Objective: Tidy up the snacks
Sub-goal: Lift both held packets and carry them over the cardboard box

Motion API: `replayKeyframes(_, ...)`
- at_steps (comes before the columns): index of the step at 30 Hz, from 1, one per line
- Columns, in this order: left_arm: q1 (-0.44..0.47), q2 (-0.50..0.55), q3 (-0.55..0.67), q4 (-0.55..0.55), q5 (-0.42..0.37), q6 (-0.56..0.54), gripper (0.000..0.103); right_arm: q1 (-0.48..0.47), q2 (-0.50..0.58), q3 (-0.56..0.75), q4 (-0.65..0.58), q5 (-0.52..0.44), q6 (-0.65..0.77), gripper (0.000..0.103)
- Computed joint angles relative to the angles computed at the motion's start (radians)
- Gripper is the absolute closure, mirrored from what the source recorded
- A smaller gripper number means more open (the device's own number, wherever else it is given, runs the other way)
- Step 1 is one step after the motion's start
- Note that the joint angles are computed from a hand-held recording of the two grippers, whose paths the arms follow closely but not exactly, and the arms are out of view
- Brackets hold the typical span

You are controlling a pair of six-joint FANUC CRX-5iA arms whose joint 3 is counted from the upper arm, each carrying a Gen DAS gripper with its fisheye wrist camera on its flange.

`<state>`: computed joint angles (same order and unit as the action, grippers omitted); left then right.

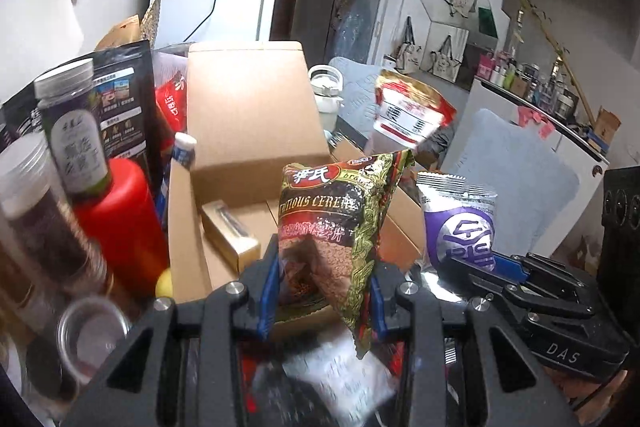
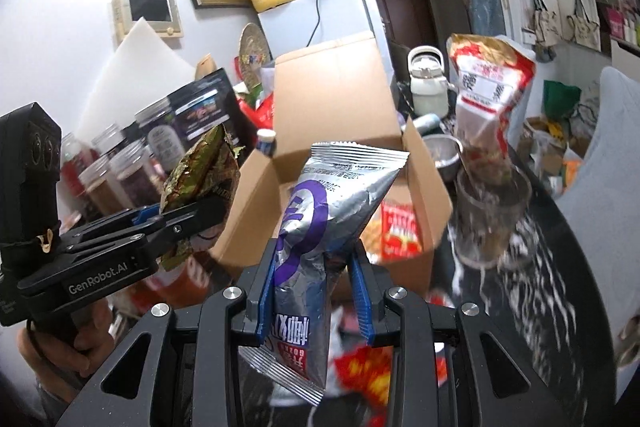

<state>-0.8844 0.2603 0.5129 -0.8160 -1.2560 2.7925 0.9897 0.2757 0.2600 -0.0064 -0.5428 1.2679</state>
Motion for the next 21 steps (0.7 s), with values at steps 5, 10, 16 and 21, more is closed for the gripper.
replayKeyframes(5, 0.057, 0.020, 0.018, 0.005, 0.024, -0.027, 0.067, -0.029, 0.090, 0.131, -0.043, -0.031, 0.077, 0.070)
replayKeyframes(10, 0.116, 0.043, 0.037, 0.023, 0.047, -0.054, 0.067, -0.054, 0.186, 0.271, -0.079, -0.080, 0.139, 0.070)
replayKeyframes(16, 0.163, 0.072, 0.060, 0.021, 0.053, -0.071, 0.067, -0.074, 0.302, 0.437, -0.084, -0.132, 0.172, 0.070)
replayKeyframes(21, 0.202, 0.095, 0.080, 0.034, 0.035, -0.078, 0.067, -0.081, 0.403, 0.588, -0.065, -0.187, 0.176, 0.070)
